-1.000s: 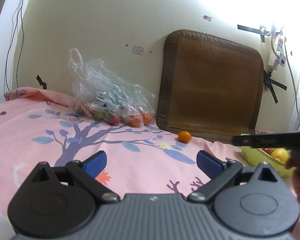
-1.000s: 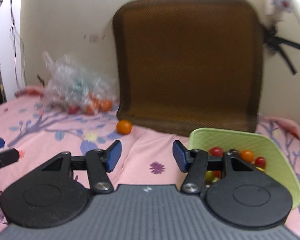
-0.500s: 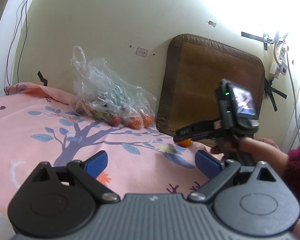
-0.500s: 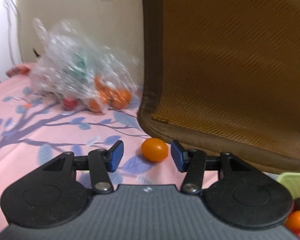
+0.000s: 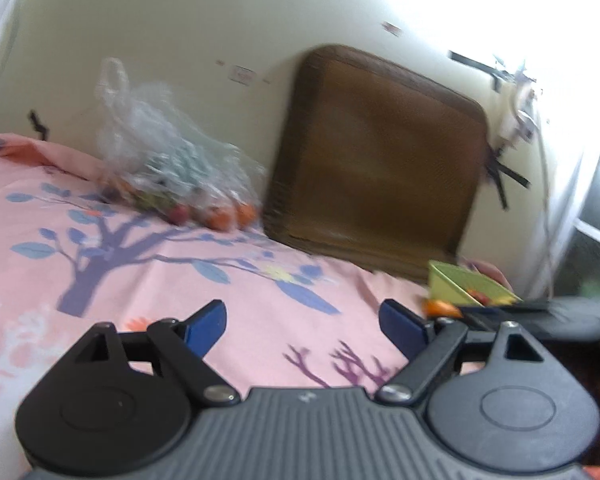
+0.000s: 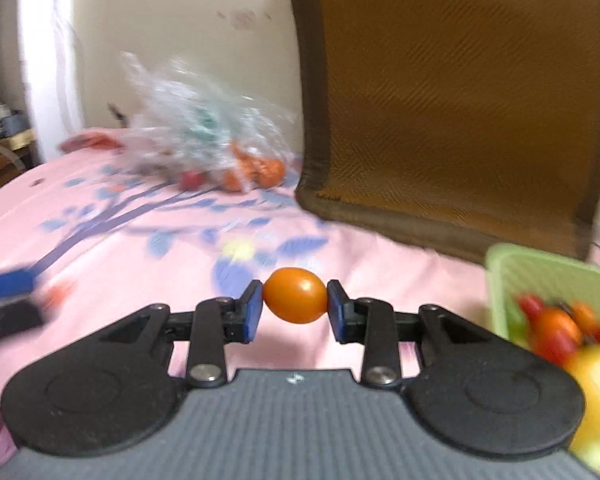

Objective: Organize fruits
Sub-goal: 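Grasp the orange tangerine on the cloth with the right gripper, then carry the tangerine toward the basin with the right gripper while the left approaches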

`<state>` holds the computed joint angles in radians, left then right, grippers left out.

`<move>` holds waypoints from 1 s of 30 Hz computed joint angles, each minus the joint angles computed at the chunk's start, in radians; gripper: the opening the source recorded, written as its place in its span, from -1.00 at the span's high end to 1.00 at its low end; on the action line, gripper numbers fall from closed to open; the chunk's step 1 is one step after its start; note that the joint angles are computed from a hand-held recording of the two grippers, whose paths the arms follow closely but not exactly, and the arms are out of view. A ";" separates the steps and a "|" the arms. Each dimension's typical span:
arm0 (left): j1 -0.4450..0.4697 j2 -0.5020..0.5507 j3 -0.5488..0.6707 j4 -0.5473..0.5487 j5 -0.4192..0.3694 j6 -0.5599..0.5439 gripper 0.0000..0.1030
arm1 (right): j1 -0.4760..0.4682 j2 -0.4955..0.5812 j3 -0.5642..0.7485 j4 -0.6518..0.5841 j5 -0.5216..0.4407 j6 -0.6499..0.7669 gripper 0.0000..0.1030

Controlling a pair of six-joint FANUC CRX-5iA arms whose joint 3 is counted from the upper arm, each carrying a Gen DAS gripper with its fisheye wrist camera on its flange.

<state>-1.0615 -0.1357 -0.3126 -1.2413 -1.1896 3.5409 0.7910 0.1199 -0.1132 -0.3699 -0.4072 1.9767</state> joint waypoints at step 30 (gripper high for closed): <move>0.162 0.210 0.193 0.457 0.539 -0.531 0.32 | -0.176 -0.406 -0.404 -0.293 -0.037 0.393 0.33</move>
